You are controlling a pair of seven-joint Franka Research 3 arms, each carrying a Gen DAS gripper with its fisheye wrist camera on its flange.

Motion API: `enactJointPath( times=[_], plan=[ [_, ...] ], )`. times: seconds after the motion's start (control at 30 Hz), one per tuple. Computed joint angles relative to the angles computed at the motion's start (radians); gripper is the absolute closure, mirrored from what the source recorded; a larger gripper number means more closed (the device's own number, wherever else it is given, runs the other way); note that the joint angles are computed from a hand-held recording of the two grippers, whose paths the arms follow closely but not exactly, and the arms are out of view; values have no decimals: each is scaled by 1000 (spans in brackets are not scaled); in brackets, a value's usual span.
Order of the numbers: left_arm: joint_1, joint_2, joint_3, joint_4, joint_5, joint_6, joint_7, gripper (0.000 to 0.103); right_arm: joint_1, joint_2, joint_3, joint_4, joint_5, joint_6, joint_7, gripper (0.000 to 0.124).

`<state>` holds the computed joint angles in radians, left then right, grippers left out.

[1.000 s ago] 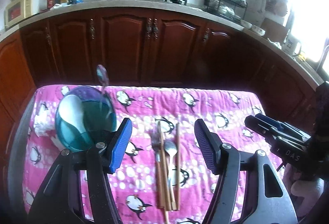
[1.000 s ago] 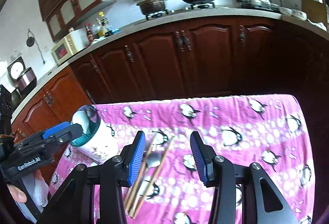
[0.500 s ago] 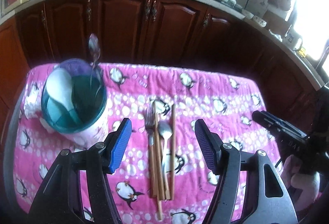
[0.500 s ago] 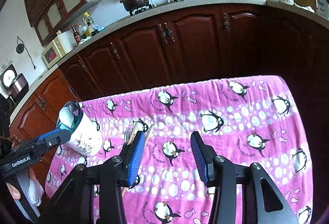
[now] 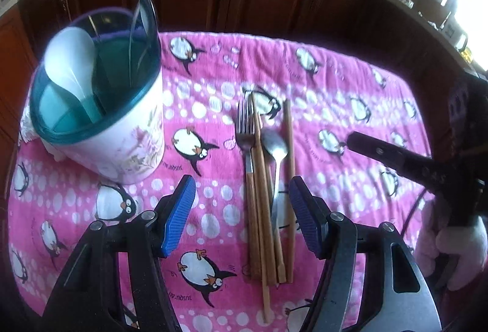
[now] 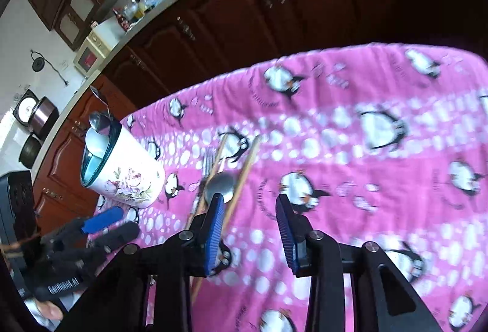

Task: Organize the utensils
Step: 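Move both tools down onto the fork and chopstick pile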

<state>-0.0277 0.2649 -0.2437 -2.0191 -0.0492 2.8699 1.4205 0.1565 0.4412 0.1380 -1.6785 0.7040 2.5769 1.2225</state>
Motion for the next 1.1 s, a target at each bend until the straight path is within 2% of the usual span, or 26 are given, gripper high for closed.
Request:
enactJointPath(
  times=[0.3, 0.5, 0.6, 0.7, 0.77, 0.8, 0.83, 0.9, 0.97, 1.1],
  plan=[
    [-7, 82, 4, 74, 30, -52, -9, 39, 24, 207, -9, 261, -107, -105, 98, 91],
    [-10, 148, 2, 146, 41, -89, -29, 42, 40, 332, -21, 445, -202, -208, 139, 92],
    [-22, 183, 12, 190, 62, -125, -47, 53, 45, 358, -20, 473, -225, -204, 148, 96],
    [-6, 207, -8, 215, 40, -129, -39, 61, 45, 363, -16, 468, -234, -176, 149, 109],
    [9, 218, -32, 228, 18, -129, -12, 80, 39, 361, -9, 461, -233, -166, 136, 111],
    [18, 220, -46, 228, 3, -126, 5, 85, 40, 356, -9, 455, -237, -164, 132, 111],
    [1, 214, -29, 222, 17, -116, -13, 87, 39, 347, -9, 443, -239, -161, 126, 111],
    [6, 193, -31, 192, 13, -89, -13, 100, 22, 314, 0, 400, -228, -159, 95, 111],
    [72, 179, -94, 169, -71, -102, 53, 101, 11, 279, 7, 353, -215, -159, 65, 111],
    [96, 127, -105, 100, -146, -108, 116, 102, -5, 219, 9, 270, -181, -166, 27, 111]
  ],
)
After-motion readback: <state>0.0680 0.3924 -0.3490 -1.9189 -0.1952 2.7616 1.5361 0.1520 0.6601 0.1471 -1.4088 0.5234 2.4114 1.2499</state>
